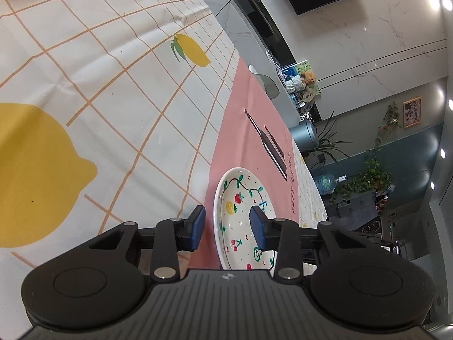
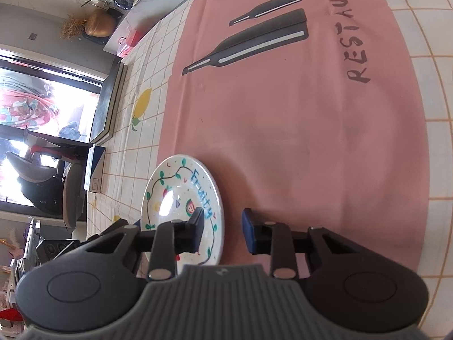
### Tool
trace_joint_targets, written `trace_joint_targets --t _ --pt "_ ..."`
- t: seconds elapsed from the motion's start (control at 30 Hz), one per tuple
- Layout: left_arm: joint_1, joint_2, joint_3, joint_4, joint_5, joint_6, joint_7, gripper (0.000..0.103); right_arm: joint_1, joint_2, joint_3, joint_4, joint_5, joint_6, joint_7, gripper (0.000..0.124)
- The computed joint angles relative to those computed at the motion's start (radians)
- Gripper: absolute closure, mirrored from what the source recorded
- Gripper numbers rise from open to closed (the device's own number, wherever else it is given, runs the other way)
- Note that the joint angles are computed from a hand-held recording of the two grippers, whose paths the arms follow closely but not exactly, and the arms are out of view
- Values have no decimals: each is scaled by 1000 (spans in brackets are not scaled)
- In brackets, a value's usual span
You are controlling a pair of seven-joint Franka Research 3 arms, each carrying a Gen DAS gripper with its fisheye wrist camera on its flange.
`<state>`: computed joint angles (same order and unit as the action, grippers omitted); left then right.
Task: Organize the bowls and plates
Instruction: 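Close both grippers on the white Fruity plate rim, then lift the Fruity plate with both grippers and carry it beside the bowl stack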
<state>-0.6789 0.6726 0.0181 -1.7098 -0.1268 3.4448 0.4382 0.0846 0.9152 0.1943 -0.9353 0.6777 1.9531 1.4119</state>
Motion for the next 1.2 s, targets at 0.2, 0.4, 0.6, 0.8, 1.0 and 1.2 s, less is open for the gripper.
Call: trace_joint_targets --t 0.2,0.4,0.6,0.8,1.0,1.2 --pt "40 27 -47 -2 0 44 -58 93 -6 33 12 34 18 -25 25 116" --pt "153 86 -176 -1 40 199 -136 97 -35 26 29 -9 73 -11 40 120" --pt "130 77 -152 30 38 110 -93 100 -22 -38 15 -101 70 50 -12 119" --pt "127 89 -149 64 46 120 -89 100 -35 -83 20 -169 110 90 -38 119" --pt "170 109 -196 143 136 51 -99 100 -39 -128 7 -218 123 119 -48 119" --pt "292 184 -359 288 329 -55 -94 99 -74 -230 1 -354 189 178 -98 119"
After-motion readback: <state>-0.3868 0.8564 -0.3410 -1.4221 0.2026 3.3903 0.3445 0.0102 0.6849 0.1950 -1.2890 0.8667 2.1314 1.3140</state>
